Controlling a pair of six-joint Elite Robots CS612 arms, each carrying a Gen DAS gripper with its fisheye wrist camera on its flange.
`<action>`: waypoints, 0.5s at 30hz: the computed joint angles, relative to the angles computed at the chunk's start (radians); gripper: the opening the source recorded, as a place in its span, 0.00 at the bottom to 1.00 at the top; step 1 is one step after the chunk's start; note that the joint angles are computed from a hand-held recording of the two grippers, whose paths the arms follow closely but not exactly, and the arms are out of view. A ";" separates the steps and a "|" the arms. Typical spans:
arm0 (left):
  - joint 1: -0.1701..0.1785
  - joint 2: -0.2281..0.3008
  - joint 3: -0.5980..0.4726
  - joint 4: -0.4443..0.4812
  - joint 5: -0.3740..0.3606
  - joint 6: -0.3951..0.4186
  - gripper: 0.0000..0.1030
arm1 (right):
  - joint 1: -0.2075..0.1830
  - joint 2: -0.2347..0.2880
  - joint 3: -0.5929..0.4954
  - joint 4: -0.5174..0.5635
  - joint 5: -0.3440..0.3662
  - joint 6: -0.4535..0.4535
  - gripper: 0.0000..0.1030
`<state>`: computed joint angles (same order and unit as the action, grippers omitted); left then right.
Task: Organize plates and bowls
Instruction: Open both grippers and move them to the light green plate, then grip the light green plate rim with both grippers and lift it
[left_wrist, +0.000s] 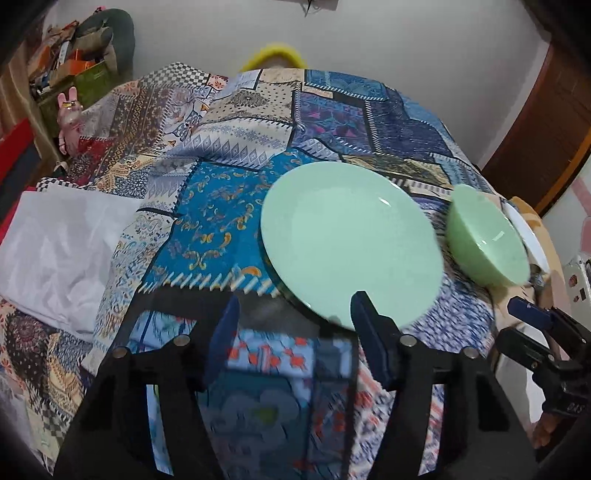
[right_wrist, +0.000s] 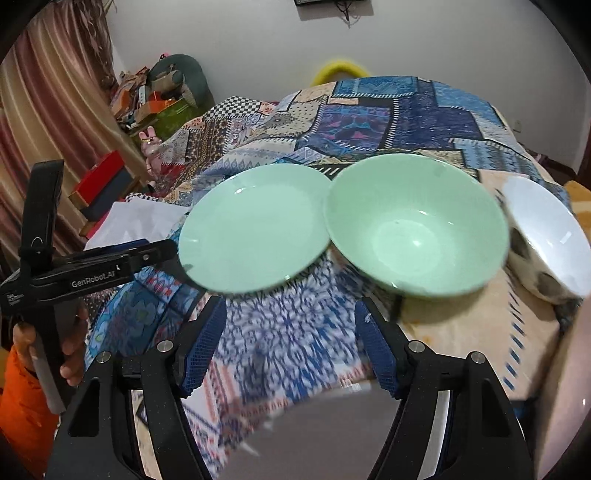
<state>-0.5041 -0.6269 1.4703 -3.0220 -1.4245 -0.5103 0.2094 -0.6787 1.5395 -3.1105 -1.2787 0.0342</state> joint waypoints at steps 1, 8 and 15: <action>0.005 0.009 -0.012 0.001 -0.007 0.004 0.58 | 0.002 0.005 -0.011 0.015 0.002 -0.003 0.59; 0.027 0.062 -0.108 0.067 -0.054 0.028 0.40 | 0.014 0.030 -0.080 0.144 -0.029 0.002 0.41; 0.041 0.097 -0.159 0.086 -0.082 0.035 0.27 | 0.021 0.051 -0.126 0.216 -0.045 0.016 0.34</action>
